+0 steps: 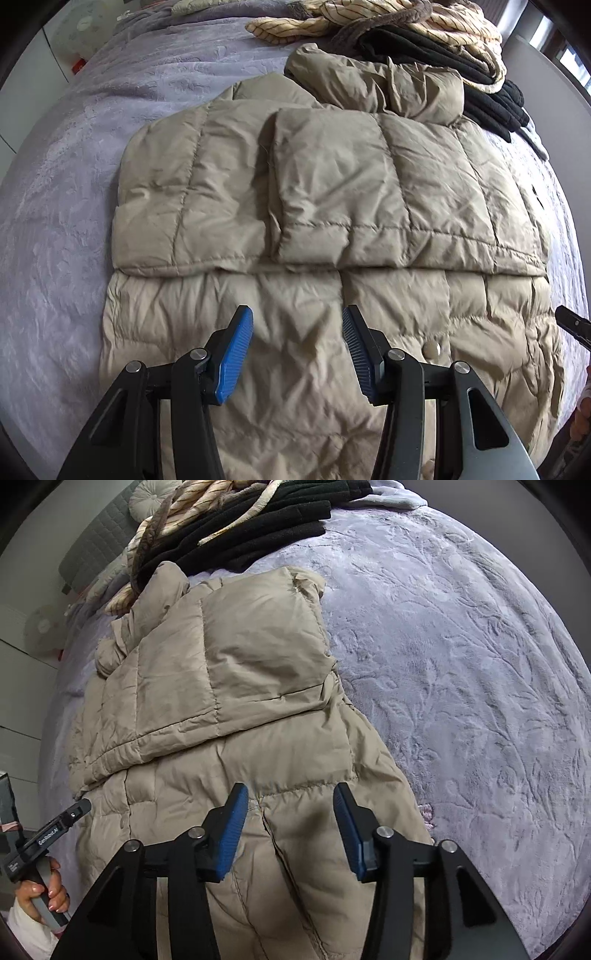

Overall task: Fold large clothes
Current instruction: 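Open both tools and lift them away from the folded coat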

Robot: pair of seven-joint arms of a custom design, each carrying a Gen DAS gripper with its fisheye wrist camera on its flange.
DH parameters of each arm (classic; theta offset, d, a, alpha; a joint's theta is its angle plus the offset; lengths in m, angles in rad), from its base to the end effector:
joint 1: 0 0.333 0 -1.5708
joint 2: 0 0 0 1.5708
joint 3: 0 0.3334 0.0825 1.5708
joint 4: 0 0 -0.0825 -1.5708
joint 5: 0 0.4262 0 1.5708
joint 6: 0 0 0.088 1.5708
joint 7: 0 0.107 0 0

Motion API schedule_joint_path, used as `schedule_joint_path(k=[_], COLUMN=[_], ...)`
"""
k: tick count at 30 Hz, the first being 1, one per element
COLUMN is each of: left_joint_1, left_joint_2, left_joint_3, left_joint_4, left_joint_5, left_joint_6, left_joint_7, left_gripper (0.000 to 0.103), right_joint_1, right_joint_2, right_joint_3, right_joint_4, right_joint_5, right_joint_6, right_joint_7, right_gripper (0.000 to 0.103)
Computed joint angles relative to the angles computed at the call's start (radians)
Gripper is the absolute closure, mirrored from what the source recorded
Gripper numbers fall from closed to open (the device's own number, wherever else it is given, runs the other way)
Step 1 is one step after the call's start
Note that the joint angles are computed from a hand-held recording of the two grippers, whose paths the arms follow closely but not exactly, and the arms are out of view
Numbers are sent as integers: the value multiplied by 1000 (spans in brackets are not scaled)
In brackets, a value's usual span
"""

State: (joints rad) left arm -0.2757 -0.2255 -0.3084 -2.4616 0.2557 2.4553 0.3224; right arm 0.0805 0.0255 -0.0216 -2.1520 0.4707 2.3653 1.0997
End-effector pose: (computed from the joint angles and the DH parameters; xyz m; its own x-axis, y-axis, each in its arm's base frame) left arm 0.4186 -0.2768 0.3876 0.4512 -0.8886 0.0819 -0.8378 -0.4534 -0.3042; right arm 0.5940 0.0406 0.4014 0.2505 -0.9280 -0.2757 -0.9448 -0.1722 -0.2786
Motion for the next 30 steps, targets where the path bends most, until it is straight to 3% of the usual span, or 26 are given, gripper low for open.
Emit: schedule_joint_path(k=[1,2,4,7,15,16,17,21,30], left_joint_1=[-7,-9,-8,-26,-61,-66,-70,-82,-115], left_joint_2=[1,0,-10,-10,-7,-6,-8,1,-45], left_joint_3=[-1,-5,-25,-30,-41,-44,-44,-49,-69], left_joint_4=[4,8,16,41,100,109,113,143,151], left_joint_5=[-16,-20,13,9,-1,-2,-5,-5,-7], left_joint_6=[-8,-18,-39,-79,-164,-174,-179,-205,-286], left_joint_7=[-1,-10,-65,-71,-86,-92,-93,-102,-145], left_gripper=[39,14,5,5,5,5,5,5,5], right_joint_1=[-2,-4,-7,-9,-10,-9,-9,-5,-7], right_joint_2=[-5,-9,-20,-38,-94,-102,-110,-137,-169], right_joint_3=[-1,-3,-7,-11,-26,-28,-31,-38,-53], right_joint_4=[0,0,-1,-7,-24,-29,-35,-56,-45], right_joint_5=[7,13,13,19,51,55,61,66,57], right_joint_6=[-10,-20,-35,-47,-78,-76,-70,-48,-148], right_joint_7=[-7,-14,-21,-38,-91,-94,-96,-110,-114], right_gripper=[41,37,36,25,14,11,1,0,0])
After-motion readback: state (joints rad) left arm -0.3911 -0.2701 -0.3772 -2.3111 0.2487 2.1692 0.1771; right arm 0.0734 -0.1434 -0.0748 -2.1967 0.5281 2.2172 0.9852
